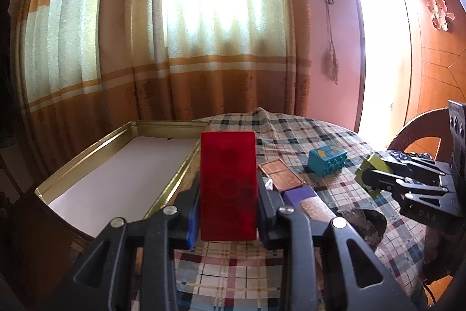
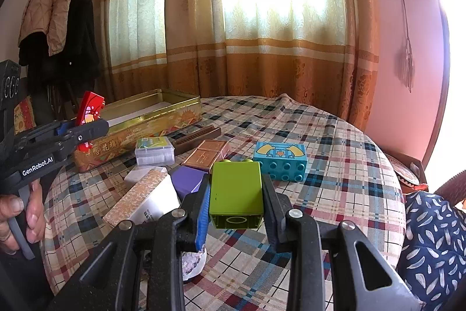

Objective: Organize rigid objects
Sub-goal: 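Lift and carry the red brick and lime-green brick toward the gold tray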

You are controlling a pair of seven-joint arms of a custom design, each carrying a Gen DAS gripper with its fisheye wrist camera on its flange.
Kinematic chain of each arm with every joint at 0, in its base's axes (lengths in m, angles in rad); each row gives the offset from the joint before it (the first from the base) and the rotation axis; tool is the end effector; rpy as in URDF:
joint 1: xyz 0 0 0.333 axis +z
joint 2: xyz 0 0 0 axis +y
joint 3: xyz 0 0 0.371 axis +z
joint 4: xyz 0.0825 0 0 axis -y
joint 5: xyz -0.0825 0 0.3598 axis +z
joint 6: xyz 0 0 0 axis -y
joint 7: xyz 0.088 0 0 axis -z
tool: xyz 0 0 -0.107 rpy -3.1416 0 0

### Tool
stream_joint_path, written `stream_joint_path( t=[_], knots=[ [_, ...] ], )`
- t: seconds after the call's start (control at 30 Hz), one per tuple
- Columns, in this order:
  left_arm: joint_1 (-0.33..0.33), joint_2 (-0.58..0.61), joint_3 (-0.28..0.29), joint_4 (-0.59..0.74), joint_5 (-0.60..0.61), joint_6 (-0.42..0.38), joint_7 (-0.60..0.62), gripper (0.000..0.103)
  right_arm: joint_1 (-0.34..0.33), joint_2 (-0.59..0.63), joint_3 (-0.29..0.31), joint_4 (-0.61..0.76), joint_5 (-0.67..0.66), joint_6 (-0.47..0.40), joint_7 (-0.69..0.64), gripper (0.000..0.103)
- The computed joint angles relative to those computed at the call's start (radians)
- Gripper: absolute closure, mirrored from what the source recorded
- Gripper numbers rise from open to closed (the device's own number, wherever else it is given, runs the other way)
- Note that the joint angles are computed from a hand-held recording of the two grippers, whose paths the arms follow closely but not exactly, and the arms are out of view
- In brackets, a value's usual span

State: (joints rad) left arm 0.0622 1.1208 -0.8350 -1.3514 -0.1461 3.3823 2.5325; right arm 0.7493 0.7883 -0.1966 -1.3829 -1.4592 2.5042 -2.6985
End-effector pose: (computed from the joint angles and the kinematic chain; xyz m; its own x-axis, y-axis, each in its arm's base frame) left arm 0.7527 -0.2934 0.3214 -0.6548 -0.7551 -0.0335 -0.2616 0.2680 -0.9272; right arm 0.6351 0.4518 0.3300 -0.2057 -0.9782 -0.0271 -0.4020 0.1097 -0.9090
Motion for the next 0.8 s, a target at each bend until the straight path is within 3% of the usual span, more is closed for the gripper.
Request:
stream_joint_path(
  t=[0.53,0.8],
  knots=[
    [-0.030,0.010,0.039,0.046,0.009,0.034,-0.056,0.073,0.008,0.001,0.000,0.002,-0.010,-0.021,-0.009,0.069],
    [-0.044,0.009,0.065,0.070,0.023,0.057,-0.099,0.073,0.012,0.009,0.002,0.033,0.044,-0.050,-0.108,0.069]
  ],
)
